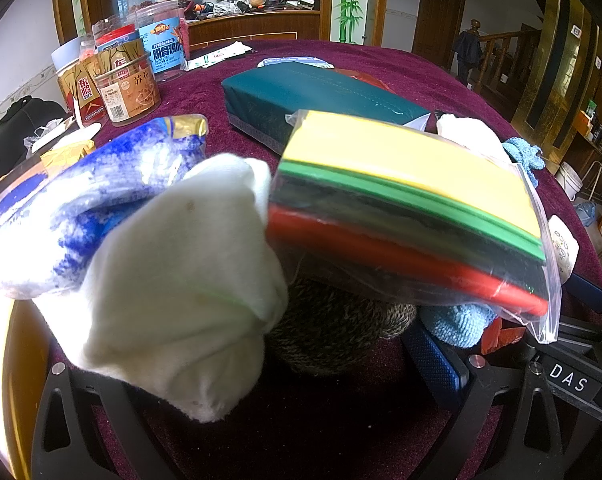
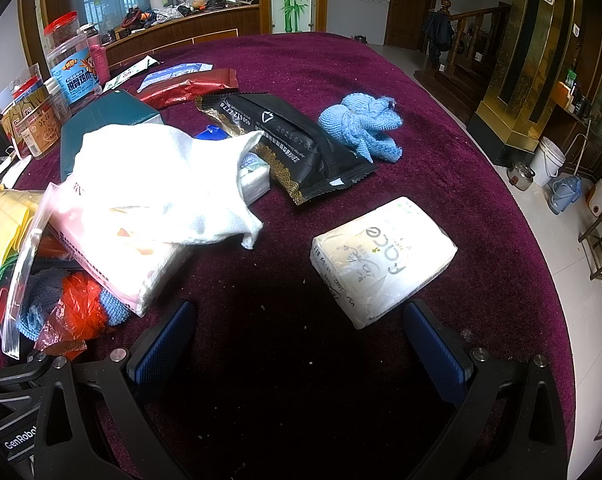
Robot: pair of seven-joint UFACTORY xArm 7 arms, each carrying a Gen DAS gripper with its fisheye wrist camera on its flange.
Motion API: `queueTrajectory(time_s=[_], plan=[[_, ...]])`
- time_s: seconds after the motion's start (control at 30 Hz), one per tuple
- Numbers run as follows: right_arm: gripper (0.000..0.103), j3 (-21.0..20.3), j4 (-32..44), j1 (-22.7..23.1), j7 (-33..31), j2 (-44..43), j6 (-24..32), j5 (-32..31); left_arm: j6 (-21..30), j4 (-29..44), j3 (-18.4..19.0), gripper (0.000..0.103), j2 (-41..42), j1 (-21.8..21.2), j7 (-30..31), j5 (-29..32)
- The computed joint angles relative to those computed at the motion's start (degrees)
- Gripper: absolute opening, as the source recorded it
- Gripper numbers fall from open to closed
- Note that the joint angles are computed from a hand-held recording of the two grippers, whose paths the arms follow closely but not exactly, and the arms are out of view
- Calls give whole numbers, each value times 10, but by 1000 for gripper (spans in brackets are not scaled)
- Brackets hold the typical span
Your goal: Organize soft objects
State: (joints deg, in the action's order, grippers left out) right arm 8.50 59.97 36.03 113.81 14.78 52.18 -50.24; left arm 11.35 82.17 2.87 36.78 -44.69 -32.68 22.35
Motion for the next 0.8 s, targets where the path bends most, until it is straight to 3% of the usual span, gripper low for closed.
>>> queueTrajectory(time_s=[0.8], plan=[[103, -1, 0, 0, 0, 1, 0, 0, 3, 6, -10, 102, 3, 9, 20, -11]])
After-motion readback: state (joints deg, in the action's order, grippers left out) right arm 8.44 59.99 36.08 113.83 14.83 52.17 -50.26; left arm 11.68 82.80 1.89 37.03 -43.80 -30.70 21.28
